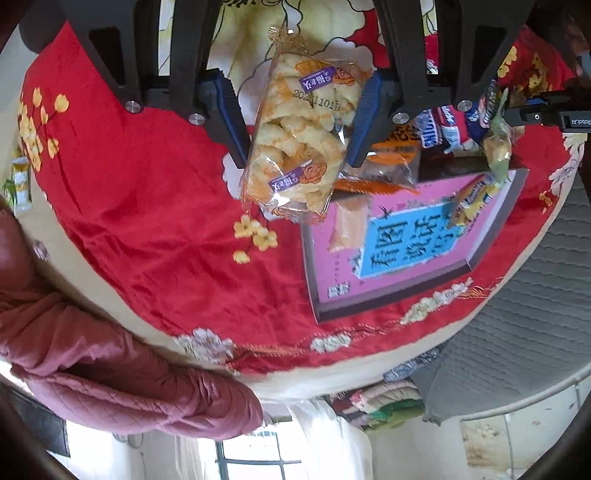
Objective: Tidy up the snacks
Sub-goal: 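Lift the clear cracker bag with the right tool while the left tool grasps a green-wrapped cake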
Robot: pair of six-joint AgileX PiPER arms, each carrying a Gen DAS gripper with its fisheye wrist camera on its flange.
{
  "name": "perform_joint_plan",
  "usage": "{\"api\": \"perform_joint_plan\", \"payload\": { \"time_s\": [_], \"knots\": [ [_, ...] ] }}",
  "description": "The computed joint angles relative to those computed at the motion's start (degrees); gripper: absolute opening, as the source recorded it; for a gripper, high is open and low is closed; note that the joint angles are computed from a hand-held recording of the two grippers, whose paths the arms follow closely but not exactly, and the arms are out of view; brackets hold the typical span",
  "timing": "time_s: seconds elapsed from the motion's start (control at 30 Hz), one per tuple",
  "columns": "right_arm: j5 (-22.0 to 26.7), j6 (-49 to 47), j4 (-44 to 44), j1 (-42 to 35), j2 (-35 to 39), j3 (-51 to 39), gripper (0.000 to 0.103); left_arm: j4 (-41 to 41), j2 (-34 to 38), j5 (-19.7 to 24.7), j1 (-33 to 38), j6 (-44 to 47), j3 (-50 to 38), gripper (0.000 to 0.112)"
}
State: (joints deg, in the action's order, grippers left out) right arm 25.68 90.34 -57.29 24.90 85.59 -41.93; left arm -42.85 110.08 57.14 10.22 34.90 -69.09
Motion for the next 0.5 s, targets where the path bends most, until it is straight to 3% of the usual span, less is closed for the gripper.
{"api": "perform_joint_plan", "payload": {
  "time_s": [0.5],
  "knots": [
    [-1.36,6.71,-10.88,3.33,-1.66,0.45,0.053,-0.16,-5.13,-1.8,0.01,2.82,0.9,0.037]
  ]
}}
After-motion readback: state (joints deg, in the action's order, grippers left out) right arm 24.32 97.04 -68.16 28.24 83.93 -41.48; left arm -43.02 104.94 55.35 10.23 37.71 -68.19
